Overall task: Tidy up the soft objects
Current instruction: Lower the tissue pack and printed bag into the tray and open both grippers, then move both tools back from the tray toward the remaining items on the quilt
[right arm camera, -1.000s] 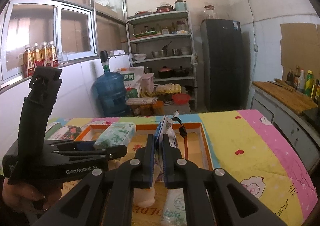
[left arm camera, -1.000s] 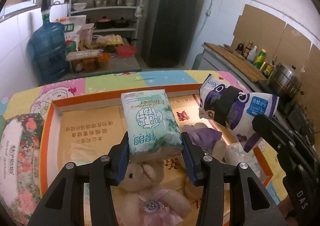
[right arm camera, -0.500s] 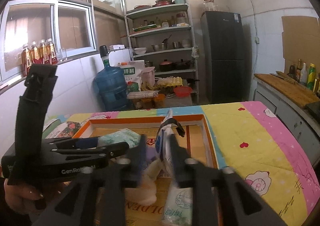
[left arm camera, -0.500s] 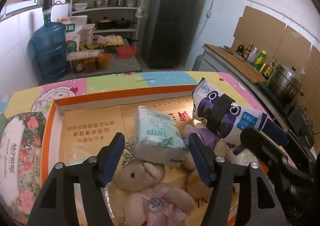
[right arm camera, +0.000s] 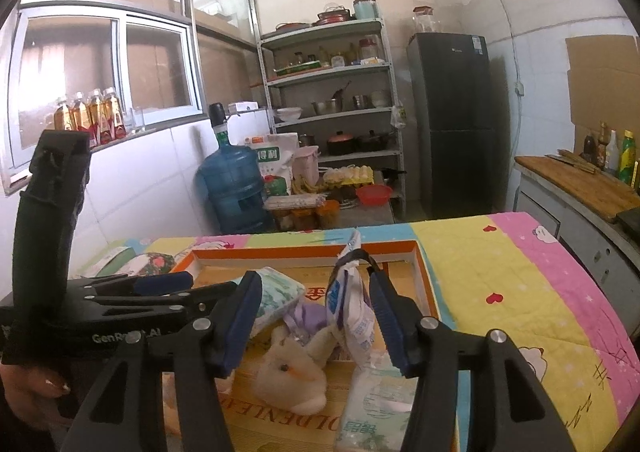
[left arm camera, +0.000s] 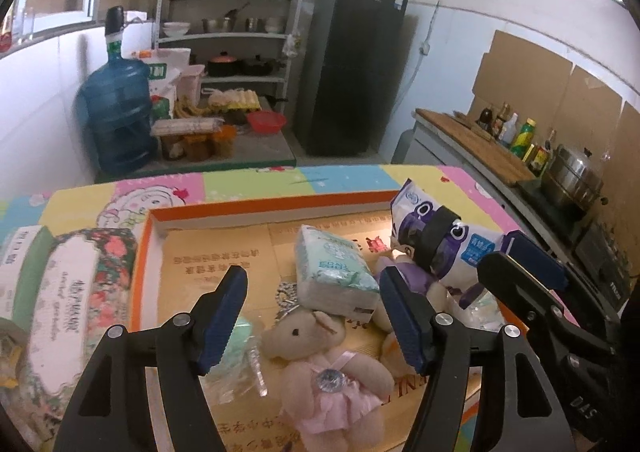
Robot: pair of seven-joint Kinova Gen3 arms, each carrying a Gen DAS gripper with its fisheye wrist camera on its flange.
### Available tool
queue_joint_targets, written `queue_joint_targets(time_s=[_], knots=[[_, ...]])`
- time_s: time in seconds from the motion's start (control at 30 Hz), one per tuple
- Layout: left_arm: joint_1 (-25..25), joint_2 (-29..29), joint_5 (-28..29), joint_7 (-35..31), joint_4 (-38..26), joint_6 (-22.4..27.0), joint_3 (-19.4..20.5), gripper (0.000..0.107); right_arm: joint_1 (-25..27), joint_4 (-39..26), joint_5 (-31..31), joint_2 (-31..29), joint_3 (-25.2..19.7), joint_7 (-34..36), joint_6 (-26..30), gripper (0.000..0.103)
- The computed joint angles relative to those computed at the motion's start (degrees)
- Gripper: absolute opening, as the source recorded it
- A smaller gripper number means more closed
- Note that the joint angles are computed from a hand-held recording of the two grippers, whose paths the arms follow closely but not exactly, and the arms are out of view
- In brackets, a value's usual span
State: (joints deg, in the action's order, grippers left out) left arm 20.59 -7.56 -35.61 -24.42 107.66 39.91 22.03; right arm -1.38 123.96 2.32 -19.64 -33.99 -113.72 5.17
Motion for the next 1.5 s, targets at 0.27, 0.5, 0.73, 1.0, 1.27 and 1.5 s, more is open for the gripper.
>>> queue_joint_targets(time_s=[0.27, 0.5, 0.73, 1.0, 1.27, 1.5], knots=[[-1.9, -4.7, -1.8, 1.9, 1.3, 2.4, 2.5, 0.070, 4.9, 0.9, -1.9, -4.5, -4.5, -0.5, -2.1, 0.056], [-5.7, -9.1, 1.4, -0.9, 2.6, 2.6, 4.4, 0.070, 5.0, 0.0, -3.0, -6.2, -5.7, -1.0, -0.3, 0.057], [-8.8, -14.2, 6.9, -5.7, 4.2, 2.1, 4.2, 0.070, 5.6, -1.4, -2.5, -7.5, -7.9, -1.7, 1.4, 0.057], [-11.5, -20.5, 14.1, -12.2, 6.5, 1.8, 2.1, 0.070, 6.3, -3.6, -2.1, -8.9, -10.8, -3.5, 4.3, 0.057], [-13.5, -27.0, 21.0, -18.8, 8.8, 2.4, -0.7, 0.070, 6.9, -6.0, -1.7, -10.4, -14.2, -5.6, 7.0, 0.057], [-15.0, -32.3, 26.4, -24.4, 10.4, 3.8, -4.3, 0.070, 7.0, -8.1, -2.1, -11.1, -17.0, -7.2, 8.7, 0.057]])
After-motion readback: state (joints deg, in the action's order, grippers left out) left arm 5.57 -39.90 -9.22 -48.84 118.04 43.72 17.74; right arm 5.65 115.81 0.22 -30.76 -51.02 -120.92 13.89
